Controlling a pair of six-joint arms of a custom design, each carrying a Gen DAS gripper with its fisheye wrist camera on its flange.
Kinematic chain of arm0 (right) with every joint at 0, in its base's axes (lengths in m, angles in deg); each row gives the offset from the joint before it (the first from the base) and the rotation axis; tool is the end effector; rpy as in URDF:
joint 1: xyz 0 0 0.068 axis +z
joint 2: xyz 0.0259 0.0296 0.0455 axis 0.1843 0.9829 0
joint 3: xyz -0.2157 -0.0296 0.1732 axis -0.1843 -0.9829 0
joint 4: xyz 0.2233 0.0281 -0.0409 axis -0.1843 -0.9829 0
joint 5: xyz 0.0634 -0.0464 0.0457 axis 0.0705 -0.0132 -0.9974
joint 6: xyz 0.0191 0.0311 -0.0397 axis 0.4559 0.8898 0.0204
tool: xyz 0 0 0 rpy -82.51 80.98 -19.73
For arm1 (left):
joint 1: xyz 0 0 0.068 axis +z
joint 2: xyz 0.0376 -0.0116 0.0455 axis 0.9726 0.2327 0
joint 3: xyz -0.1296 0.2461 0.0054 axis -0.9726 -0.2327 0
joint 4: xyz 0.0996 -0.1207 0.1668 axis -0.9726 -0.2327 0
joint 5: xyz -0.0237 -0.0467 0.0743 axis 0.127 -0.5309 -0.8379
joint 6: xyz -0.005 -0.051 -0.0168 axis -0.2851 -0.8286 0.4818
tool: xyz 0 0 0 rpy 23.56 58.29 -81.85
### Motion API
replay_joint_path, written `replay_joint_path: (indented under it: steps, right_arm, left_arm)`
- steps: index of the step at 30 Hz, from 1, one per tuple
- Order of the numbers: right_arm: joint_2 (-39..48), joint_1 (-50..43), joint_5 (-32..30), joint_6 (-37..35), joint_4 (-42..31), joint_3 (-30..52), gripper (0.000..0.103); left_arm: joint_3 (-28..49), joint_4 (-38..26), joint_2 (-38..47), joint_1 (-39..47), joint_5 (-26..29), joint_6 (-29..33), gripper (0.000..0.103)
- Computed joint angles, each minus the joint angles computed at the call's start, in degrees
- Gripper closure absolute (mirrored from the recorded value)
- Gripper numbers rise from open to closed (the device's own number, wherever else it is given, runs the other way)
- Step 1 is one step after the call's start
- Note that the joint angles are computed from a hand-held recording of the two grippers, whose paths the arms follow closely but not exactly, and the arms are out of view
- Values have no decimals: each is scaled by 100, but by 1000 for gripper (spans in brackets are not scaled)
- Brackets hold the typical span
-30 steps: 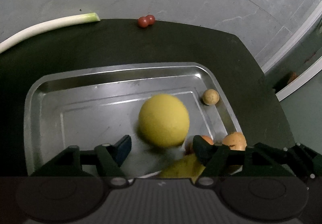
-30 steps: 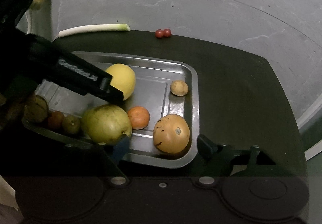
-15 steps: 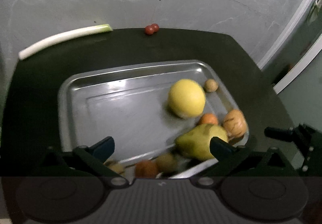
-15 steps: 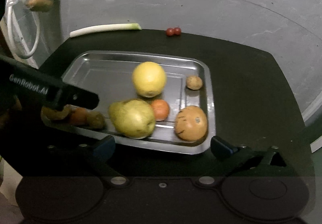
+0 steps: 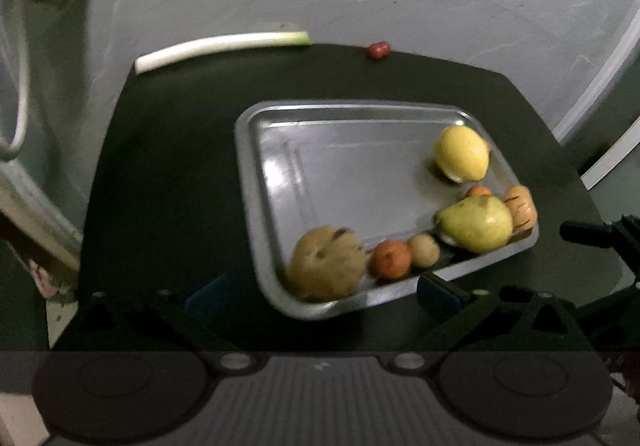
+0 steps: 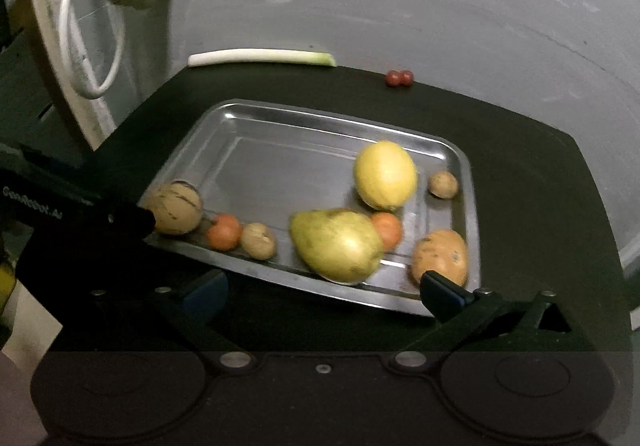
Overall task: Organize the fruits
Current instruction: 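Lift both open grippers up out of the tray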
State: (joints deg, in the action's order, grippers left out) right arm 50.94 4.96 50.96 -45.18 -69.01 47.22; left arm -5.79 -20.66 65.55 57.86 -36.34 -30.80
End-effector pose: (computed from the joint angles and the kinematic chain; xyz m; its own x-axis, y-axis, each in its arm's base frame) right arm 0.2744 -0.0137 0.2288 -0.5568 -0.6579 -0.5071 -0.7422 0.6681 -0.0519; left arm 0.1653 -0.0505 0.1877 -0.8106 -0.3093 -0.4973 -0.2488 0.9506 -0.1858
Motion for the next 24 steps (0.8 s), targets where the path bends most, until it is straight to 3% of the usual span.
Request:
replay_joint_path:
  steps: [13,24]
  right_arm:
    - [-20,684,-108,-3,19,17,1]
    - [463,853,-181,180,221,481,1]
  left_arm:
    - [-385,-647,-938,670,72,-113,1]
    - [-120,-282,-416,910,3,0,1]
